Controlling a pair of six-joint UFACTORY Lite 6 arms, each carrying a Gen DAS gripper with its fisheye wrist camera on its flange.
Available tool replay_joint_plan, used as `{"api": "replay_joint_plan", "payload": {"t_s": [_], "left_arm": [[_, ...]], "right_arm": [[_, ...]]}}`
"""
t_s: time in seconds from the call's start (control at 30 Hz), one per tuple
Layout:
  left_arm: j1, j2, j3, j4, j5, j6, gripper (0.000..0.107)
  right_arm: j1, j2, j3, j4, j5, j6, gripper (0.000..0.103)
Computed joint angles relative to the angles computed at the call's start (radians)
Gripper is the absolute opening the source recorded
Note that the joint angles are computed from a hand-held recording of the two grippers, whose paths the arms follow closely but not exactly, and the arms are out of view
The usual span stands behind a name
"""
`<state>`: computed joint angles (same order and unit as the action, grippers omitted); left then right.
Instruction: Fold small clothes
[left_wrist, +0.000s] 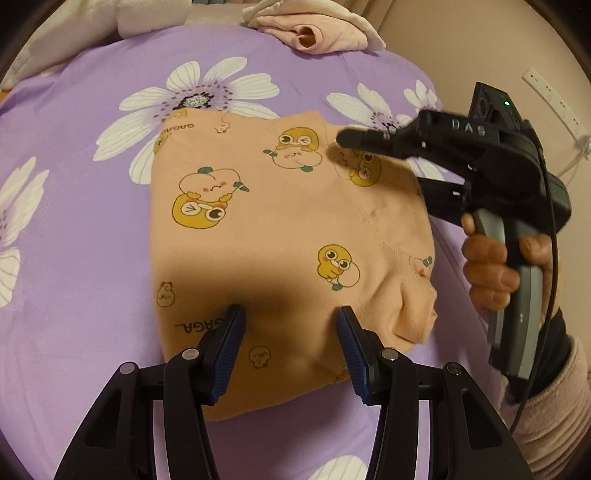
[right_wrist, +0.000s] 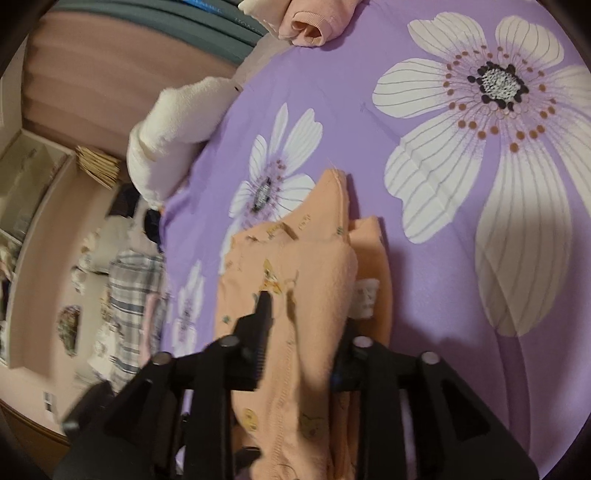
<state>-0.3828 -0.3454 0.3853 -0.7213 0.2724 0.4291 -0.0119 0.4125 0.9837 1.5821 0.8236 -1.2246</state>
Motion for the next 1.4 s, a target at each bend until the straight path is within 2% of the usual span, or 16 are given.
{"api": "replay_joint_plan", "payload": {"t_s": [0.1, 0.17, 0.4, 0.6, 0.7, 0.8, 0.9, 1.0, 1.07, 1.1, 1.17, 1.23, 1.3, 1.37, 1.4], "left_arm": [[0.035, 0.006, 0.001, -0.096, 0.024, 0.111, 0.05], [0.051, 0.012, 0.0, -0.153, 0.034, 0.173, 0.05], [0.066, 0.015, -0.01, -0.212, 0.042, 0.247, 0.05], [0.097, 0.038, -0.001, -0.278, 0.065, 0.33, 0.05], [0.099, 0.043, 0.0, -0.291, 0.066, 0.342, 0.05], [0.1, 0.047, 0.002, -0.296, 0.062, 0.348, 0.05], [0.096, 0.048, 0.001, -0.29, 0.056, 0.34, 0.05], [0.08, 0.048, 0.001, -0.267, 0.04, 0.311, 0.05], [0.066, 0.037, -0.003, -0.226, 0.032, 0.263, 0.05], [0.058, 0.033, -0.004, -0.205, 0.028, 0.238, 0.05], [0.056, 0.035, -0.002, -0.196, 0.026, 0.231, 0.05], [0.062, 0.032, -0.003, -0.203, 0.031, 0.237, 0.05], [0.064, 0.024, -0.005, -0.191, 0.039, 0.22, 0.05], [0.069, 0.02, -0.008, -0.192, 0.047, 0.223, 0.05], [0.073, 0.016, -0.011, -0.197, 0.053, 0.23, 0.05]], "right_arm": [[-0.004, 0.045, 0.043, 0.013, 0.035, 0.01, 0.037], [0.001, 0.086, 0.089, -0.005, 0.057, 0.032, 0.043], [-0.007, 0.208, 0.213, 0.016, 0.163, 0.078, 0.043], [-0.058, 0.16, 0.198, 0.156, 0.276, 0.006, 0.044], [-0.086, 0.089, 0.166, 0.181, 0.262, -0.014, 0.045], [-0.087, -0.012, 0.126, 0.153, 0.17, -0.017, 0.045], [-0.048, -0.112, 0.087, 0.031, 0.031, 0.005, 0.045], [0.059, -0.233, 0.012, -0.138, -0.199, 0.036, 0.045], [0.14, -0.307, -0.049, -0.247, -0.351, 0.056, 0.035], [0.159, -0.325, -0.075, -0.262, -0.387, 0.044, 0.033], [0.166, -0.335, -0.119, -0.243, -0.382, -0.029, 0.029], [0.17, -0.306, -0.116, -0.277, -0.391, -0.019, 0.025], [0.181, -0.244, -0.087, -0.336, -0.424, 0.053, 0.022], [0.179, -0.177, -0.052, -0.393, -0.446, 0.13, 0.013], [0.183, -0.164, -0.05, -0.405, -0.46, 0.151, 0.012]]}}
